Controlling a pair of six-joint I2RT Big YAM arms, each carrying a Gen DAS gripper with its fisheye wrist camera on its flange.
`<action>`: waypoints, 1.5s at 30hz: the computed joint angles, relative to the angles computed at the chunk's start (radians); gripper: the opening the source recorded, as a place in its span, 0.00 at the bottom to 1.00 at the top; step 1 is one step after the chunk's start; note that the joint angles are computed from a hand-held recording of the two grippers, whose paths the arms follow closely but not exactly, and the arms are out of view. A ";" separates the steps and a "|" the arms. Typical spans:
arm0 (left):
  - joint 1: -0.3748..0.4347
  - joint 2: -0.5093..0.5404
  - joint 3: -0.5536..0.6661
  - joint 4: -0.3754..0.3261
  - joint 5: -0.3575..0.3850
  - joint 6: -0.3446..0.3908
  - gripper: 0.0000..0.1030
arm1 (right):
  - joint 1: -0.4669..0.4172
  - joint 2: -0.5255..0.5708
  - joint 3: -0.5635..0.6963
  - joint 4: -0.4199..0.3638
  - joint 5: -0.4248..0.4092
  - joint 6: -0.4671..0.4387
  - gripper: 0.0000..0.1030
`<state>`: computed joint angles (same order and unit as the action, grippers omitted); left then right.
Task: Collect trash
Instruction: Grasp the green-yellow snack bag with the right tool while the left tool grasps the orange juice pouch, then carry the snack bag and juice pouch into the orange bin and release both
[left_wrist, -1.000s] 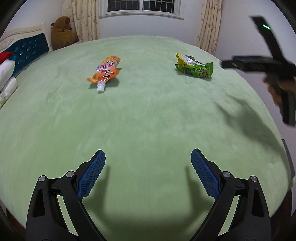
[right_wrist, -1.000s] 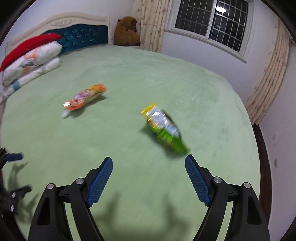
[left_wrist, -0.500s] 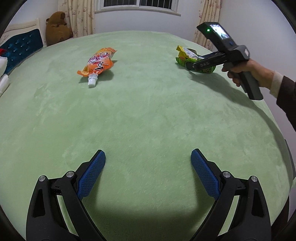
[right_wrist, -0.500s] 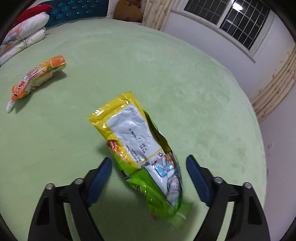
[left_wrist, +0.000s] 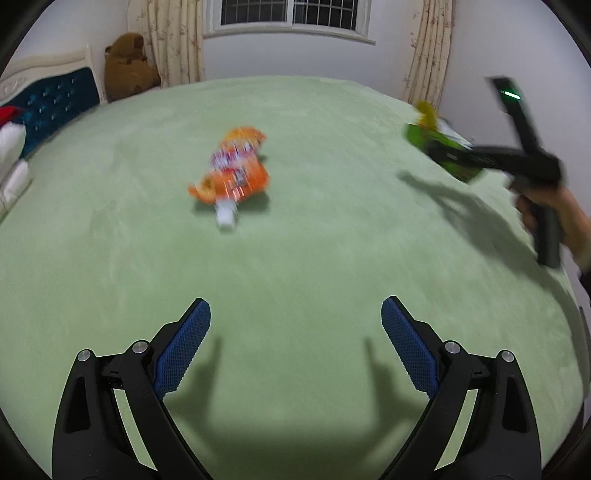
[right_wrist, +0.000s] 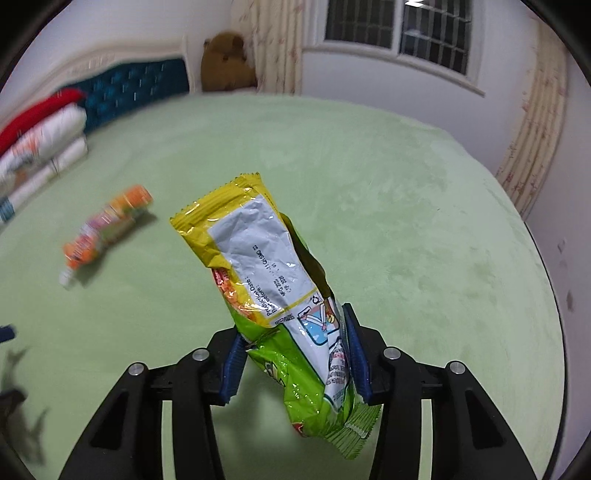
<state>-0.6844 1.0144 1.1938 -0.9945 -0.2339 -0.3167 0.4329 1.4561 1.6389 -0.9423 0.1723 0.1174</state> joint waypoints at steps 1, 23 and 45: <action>0.026 0.021 0.020 0.006 0.005 0.028 0.89 | 0.007 -0.024 -0.019 0.018 -0.005 0.024 0.45; 0.271 0.493 0.412 -0.073 0.121 0.106 0.62 | 0.148 -0.295 -0.348 0.237 -0.060 0.287 0.46; -0.140 0.013 0.148 -0.226 -0.154 -0.155 0.52 | 0.446 -0.514 -0.410 -0.050 0.196 0.496 0.46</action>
<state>-0.8242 1.0278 1.3421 -1.2207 -0.3882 -0.4719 0.8794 0.9421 1.2285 -0.9926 0.3683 0.6139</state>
